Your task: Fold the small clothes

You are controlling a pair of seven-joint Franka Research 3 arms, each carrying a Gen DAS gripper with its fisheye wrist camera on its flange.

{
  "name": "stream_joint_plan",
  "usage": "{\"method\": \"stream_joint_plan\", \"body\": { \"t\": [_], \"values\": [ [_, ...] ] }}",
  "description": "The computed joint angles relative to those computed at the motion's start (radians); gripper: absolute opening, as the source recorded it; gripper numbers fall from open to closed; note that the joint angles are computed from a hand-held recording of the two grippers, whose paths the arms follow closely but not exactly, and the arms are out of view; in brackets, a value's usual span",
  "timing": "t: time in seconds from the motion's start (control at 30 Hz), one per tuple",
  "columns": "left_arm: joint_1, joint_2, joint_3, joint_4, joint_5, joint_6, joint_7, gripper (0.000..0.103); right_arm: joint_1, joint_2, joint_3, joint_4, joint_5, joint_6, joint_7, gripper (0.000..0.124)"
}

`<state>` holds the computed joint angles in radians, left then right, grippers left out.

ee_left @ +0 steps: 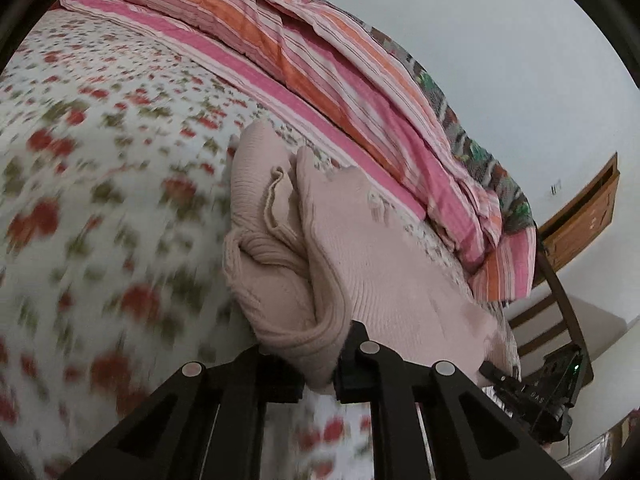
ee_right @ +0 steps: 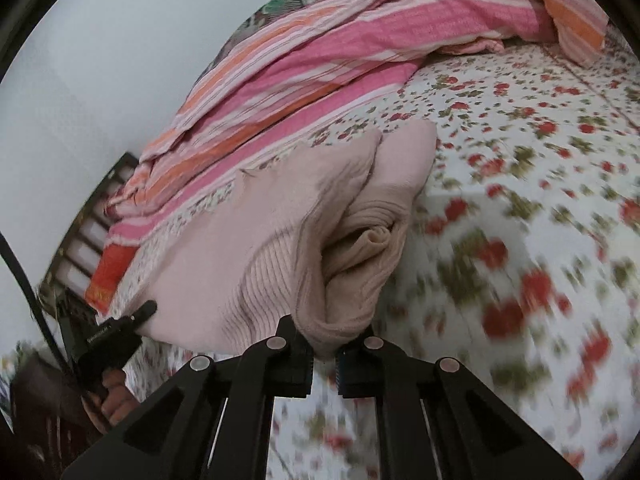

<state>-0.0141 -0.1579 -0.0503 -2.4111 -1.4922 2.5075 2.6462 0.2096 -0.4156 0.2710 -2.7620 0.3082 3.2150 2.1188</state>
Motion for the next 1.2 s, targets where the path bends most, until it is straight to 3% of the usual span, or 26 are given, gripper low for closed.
{"method": "stream_joint_plan", "body": {
  "t": [0.07, 0.13, 0.3, 0.47, 0.57, 0.7, 0.8, 0.9, 0.97, 1.0, 1.1, 1.2],
  "values": [
    [0.0, -0.022, -0.003, -0.029, 0.03, 0.01, -0.001, 0.018, -0.079, -0.07, 0.104, -0.032, -0.031, -0.045, 0.026, 0.01],
    [-0.008, -0.026, -0.02, -0.037, 0.112, 0.08, -0.052, 0.048, -0.145, -0.134, 0.183, -0.042, -0.093, -0.127, 0.049, 0.022],
    [-0.027, -0.069, -0.003, -0.063, 0.206, 0.143, -0.115, 0.06, -0.172, -0.234, 0.191, -0.054, -0.197, -0.194, 0.077, 0.032],
    [-0.047, -0.117, 0.03, -0.072, 0.36, 0.14, -0.213, 0.063, -0.233, -0.239, 0.192, 0.009, -0.276, -0.236, 0.134, 0.032],
    [-0.094, -0.122, 0.048, -0.06, 0.313, 0.205, -0.121, 0.071, -0.225, -0.181, 0.15, 0.053, -0.295, -0.196, 0.138, 0.043],
    [-0.123, -0.072, 0.063, 0.002, 0.201, 0.232, -0.036, 0.072, -0.421, -0.092, 0.293, 0.126, -0.39, -0.166, 0.228, 0.046],
    [-0.109, -0.003, 0.036, 0.076, 0.185, 0.252, -0.021, 0.073, -0.551, 0.002, 0.383, 0.204, -0.492, -0.2, 0.286, 0.046],
    [-0.089, 0.092, 0.0, 0.172, 0.227, 0.272, -0.075, 0.073, -0.642, 0.119, 0.438, 0.284, -0.593, -0.219, 0.33, 0.036],
    [-0.068, 0.143, -0.02, 0.221, 0.267, 0.257, -0.119, 0.073, -0.647, 0.203, 0.423, 0.344, -0.625, -0.267, 0.336, 0.025],
    [-0.059, 0.165, -0.032, 0.238, 0.293, 0.263, -0.14, 0.073, -0.646, 0.244, 0.415, 0.375, -0.64, -0.295, 0.344, 0.008],
    [-0.035, 0.205, -0.065, 0.258, 0.314, 0.29, -0.154, 0.073, -0.586, 0.316, 0.352, 0.421, -0.62, -0.29, 0.254, 0.005],
    [-0.005, 0.211, -0.079, 0.264, 0.293, 0.246, -0.146, 0.073, -0.634, 0.309, 0.37, 0.423, -0.839, -0.201, 0.399, 0.005]
  ]
}}
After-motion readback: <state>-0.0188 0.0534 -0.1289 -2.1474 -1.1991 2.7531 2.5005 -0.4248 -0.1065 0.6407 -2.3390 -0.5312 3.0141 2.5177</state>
